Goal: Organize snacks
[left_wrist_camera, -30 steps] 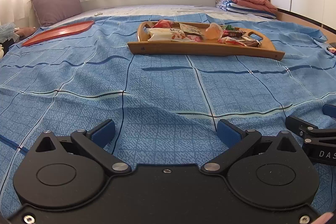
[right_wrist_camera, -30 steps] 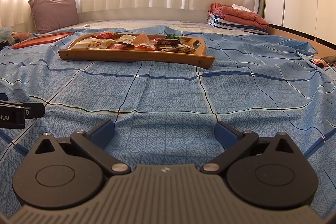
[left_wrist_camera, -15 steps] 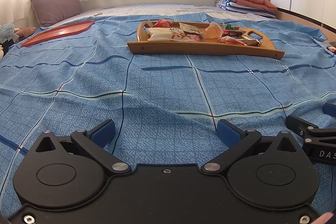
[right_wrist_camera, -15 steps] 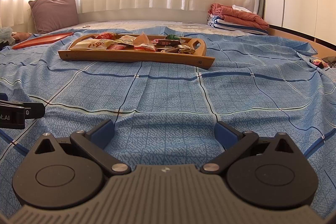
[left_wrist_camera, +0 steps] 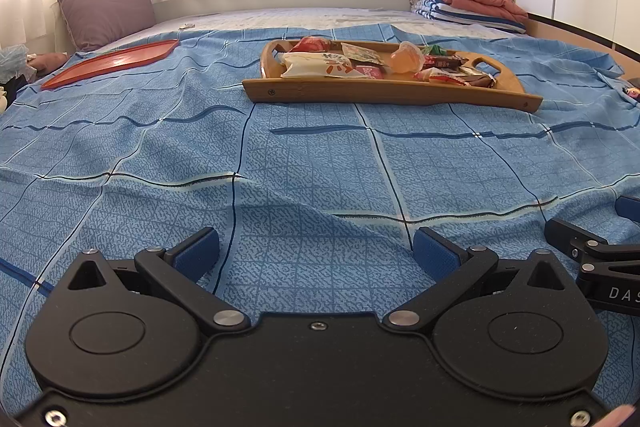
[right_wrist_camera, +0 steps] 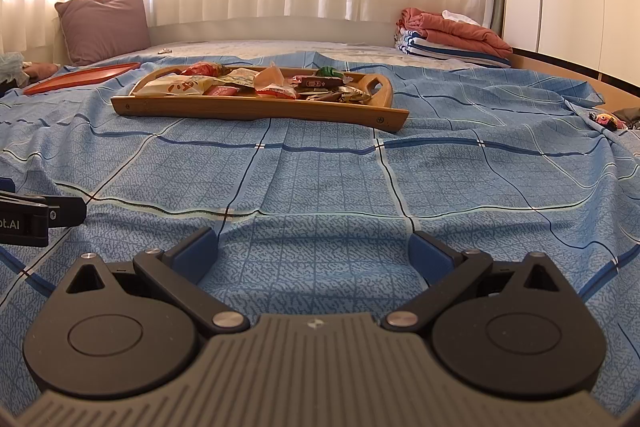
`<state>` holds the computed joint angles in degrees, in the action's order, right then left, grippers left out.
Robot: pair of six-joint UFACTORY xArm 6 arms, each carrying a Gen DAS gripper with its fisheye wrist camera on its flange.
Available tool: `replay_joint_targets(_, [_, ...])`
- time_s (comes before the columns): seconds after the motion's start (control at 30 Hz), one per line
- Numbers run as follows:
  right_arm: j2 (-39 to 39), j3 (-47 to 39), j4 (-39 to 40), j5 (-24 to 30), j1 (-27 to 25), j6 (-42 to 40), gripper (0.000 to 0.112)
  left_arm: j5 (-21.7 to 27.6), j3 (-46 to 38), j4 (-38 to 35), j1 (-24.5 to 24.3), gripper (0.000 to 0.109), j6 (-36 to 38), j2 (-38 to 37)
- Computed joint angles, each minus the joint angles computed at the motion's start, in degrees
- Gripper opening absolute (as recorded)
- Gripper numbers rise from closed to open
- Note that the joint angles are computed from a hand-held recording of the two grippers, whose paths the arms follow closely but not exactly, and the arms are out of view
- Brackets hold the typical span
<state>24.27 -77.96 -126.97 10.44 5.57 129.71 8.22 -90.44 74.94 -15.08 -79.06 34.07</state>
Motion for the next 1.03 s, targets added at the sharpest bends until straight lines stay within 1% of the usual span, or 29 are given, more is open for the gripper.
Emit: replay_joint_targets(1.03, [0.13,-0.15,-0.14,0.05,0.01,0.21,0.103,-0.23,-0.03,0.67,0.1,0.103,-0.67,0.05])
